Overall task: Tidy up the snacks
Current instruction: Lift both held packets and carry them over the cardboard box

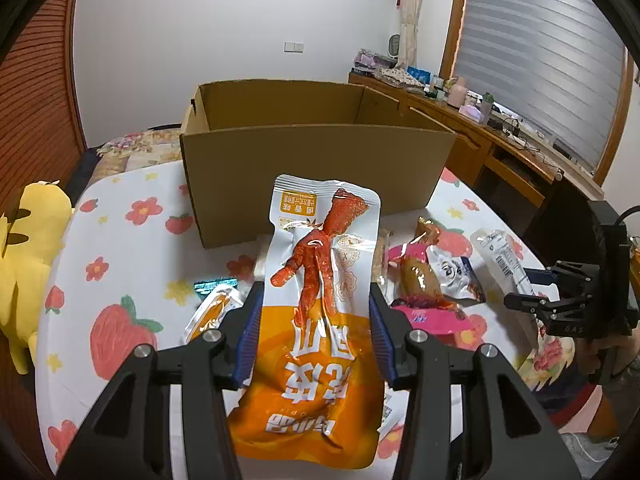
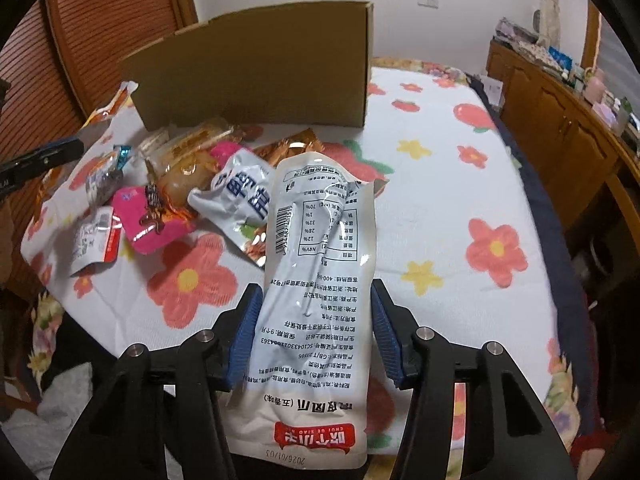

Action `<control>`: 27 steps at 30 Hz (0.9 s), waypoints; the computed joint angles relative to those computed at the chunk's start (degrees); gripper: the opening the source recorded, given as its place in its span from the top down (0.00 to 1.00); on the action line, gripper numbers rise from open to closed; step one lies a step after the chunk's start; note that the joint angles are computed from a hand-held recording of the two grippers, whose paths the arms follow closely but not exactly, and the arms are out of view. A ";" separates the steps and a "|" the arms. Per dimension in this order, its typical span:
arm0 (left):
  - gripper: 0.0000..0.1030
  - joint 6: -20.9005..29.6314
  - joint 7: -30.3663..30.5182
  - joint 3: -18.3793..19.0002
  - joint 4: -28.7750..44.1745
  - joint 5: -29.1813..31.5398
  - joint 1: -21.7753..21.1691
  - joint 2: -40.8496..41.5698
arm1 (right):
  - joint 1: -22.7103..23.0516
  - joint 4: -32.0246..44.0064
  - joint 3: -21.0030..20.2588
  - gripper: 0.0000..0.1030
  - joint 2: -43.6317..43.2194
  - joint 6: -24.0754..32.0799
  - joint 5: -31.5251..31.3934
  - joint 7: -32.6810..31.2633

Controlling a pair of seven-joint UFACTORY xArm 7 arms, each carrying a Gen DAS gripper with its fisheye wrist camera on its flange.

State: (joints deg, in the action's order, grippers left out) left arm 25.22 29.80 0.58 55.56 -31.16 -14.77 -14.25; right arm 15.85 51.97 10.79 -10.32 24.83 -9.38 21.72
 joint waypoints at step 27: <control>0.54 0.83 -6.40 -3.85 27.47 4.08 6.14 16.62 | -0.87 26.60 -2.24 0.47 11.78 -1.70 -6.63 -5.36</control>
State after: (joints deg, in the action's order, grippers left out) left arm 26.05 23.40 -3.27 83.02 -27.08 -8.63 2.38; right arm 14.98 78.57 8.54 1.46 23.13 -16.02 16.36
